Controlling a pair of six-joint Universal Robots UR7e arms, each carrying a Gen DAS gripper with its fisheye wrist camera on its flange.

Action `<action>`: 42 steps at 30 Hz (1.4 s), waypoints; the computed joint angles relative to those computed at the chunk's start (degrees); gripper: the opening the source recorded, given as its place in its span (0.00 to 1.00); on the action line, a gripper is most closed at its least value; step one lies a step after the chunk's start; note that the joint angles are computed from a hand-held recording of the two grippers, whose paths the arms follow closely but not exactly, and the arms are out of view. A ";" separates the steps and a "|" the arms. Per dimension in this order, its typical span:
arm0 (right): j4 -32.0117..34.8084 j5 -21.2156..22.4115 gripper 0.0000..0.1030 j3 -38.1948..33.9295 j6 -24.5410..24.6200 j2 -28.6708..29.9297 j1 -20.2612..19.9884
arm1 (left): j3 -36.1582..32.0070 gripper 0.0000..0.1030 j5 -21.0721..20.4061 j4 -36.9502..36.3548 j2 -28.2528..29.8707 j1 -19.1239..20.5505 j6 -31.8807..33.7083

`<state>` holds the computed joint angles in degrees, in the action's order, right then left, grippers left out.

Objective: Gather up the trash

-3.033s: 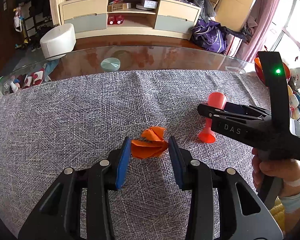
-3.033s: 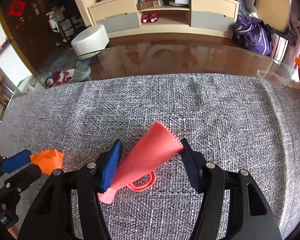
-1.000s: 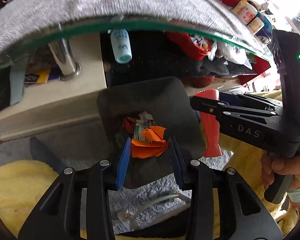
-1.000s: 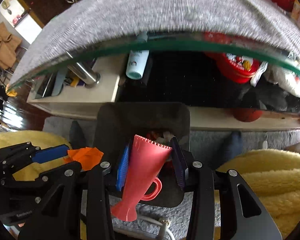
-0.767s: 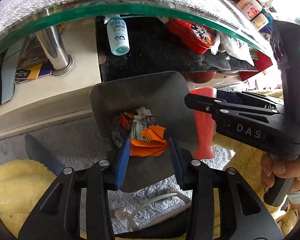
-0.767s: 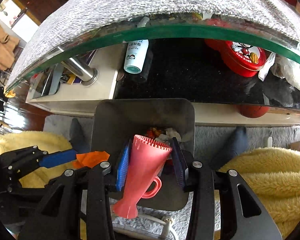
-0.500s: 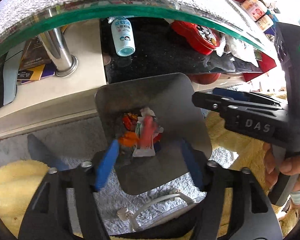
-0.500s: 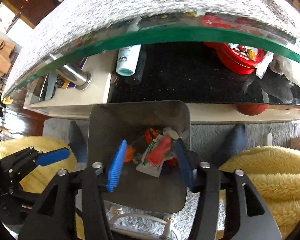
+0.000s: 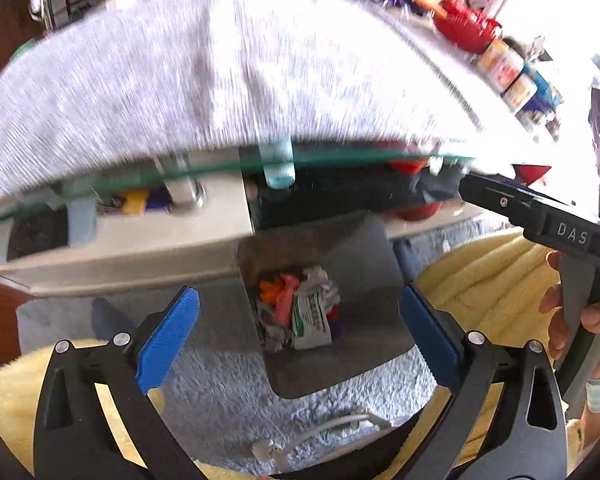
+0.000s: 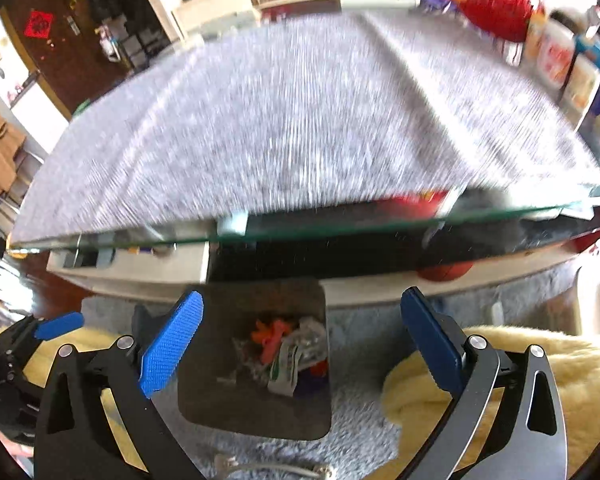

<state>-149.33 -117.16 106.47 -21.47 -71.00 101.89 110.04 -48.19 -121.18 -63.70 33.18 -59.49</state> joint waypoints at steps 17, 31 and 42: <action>-25.45 3.08 0.97 4.62 -9.26 -9.03 8.77 | -5.77 0.92 27.82 21.88 -5.73 -14.85 -15.58; -34.81 2.41 0.97 8.02 -13.83 -11.35 11.33 | -15.00 0.92 34.14 56.82 -2.43 -18.57 -41.53; -34.63 1.54 0.97 8.65 -13.77 -10.04 10.77 | -12.52 0.92 33.16 52.95 -2.60 -17.59 -39.80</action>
<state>-183.97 -115.62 115.12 -35.23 -81.05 112.66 97.53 -15.03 -68.23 -66.31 15.60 -99.29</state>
